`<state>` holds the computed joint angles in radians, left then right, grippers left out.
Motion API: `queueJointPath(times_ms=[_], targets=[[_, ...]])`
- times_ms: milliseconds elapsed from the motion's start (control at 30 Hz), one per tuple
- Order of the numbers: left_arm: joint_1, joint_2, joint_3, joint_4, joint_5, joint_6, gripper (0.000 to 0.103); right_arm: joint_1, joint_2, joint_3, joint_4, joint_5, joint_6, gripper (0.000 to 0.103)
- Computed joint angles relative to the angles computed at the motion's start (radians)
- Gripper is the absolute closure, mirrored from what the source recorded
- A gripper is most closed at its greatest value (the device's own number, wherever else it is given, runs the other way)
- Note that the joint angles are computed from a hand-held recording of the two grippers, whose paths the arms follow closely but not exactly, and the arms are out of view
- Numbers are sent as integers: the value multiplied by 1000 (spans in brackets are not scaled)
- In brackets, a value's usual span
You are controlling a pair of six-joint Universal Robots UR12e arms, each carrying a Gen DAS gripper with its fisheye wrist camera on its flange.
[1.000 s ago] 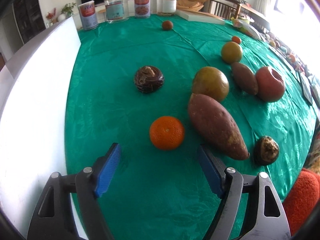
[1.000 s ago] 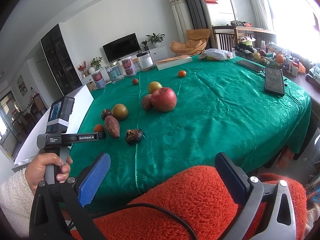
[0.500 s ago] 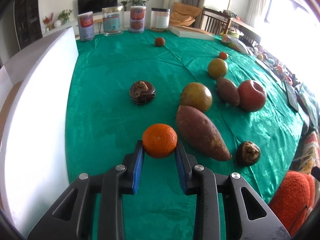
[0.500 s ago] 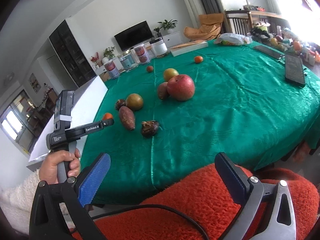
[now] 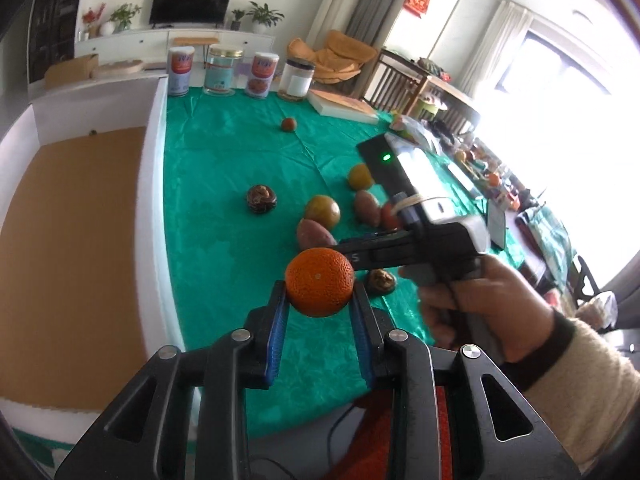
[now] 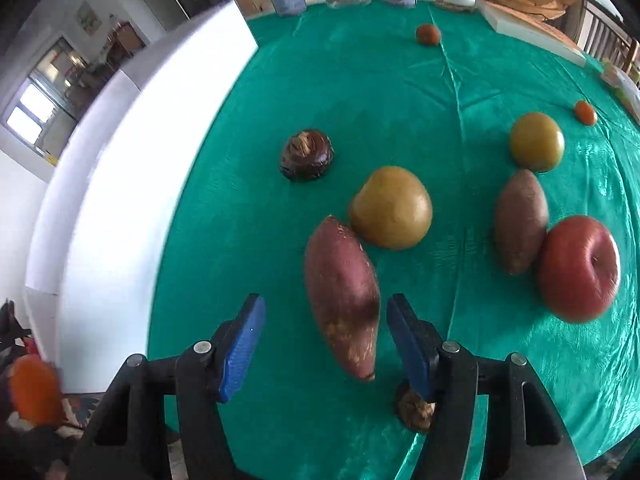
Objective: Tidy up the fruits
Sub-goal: 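Carry the tangerine into the box with the left tool while the right tool grasps the sweet potato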
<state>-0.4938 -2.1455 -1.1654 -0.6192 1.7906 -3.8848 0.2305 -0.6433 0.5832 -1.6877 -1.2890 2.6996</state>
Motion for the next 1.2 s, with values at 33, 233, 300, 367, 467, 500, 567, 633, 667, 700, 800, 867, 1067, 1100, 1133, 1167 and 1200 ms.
queueJointPath(times_ms=[33, 233, 300, 367, 467, 500, 567, 633, 667, 700, 800, 867, 1067, 1100, 1133, 1167, 1200], targets=[[2, 15, -17, 13, -9, -16, 73, 3, 11, -13, 8, -11, 1, 41], [17, 90, -95, 65, -7, -62, 73, -28, -46, 93, -98, 96, 65, 60], [23, 113, -121, 52, 41, -74, 73, -53, -71, 119, -82, 228, 100, 61], [26, 137, -144, -4, 134, -112, 73, -69, -101, 150, -73, 370, 120, 61], [40, 167, -183, -91, 221, -185, 73, -63, -126, 159, -21, 561, 91, 61], [45, 174, -193, -119, 238, -206, 73, -54, -128, 148, 19, 608, 55, 61], [52, 180, -204, -188, 272, -237, 72, -24, -117, 104, 130, 656, -42, 60], [60, 180, -210, -251, 275, -262, 72, 15, -96, 58, 207, 642, -112, 60], [64, 179, -219, -262, 267, -274, 72, 34, -89, 49, 211, 618, -128, 60], [69, 179, -226, -273, 256, -284, 72, 53, -82, 44, 205, 589, -134, 60], [75, 187, -253, -287, 240, -308, 72, 94, -79, 75, 139, 501, -119, 60], [76, 188, -259, -297, 236, -311, 71, 112, -77, 93, 78, 437, -110, 60], [74, 183, -248, -352, 257, -352, 32, 108, -111, 182, -84, 434, -41, 54], [72, 181, -246, -347, 269, -360, 26, 101, -121, 201, -124, 446, -26, 54], [69, 180, -244, -337, 282, -363, 24, 89, -148, 242, -170, 459, -14, 54], [66, 176, -238, -330, 296, -363, 21, 75, -162, 255, -206, 466, -5, 54], [62, 173, -232, -323, 312, -361, 18, 62, -183, 286, -260, 468, 8, 50]])
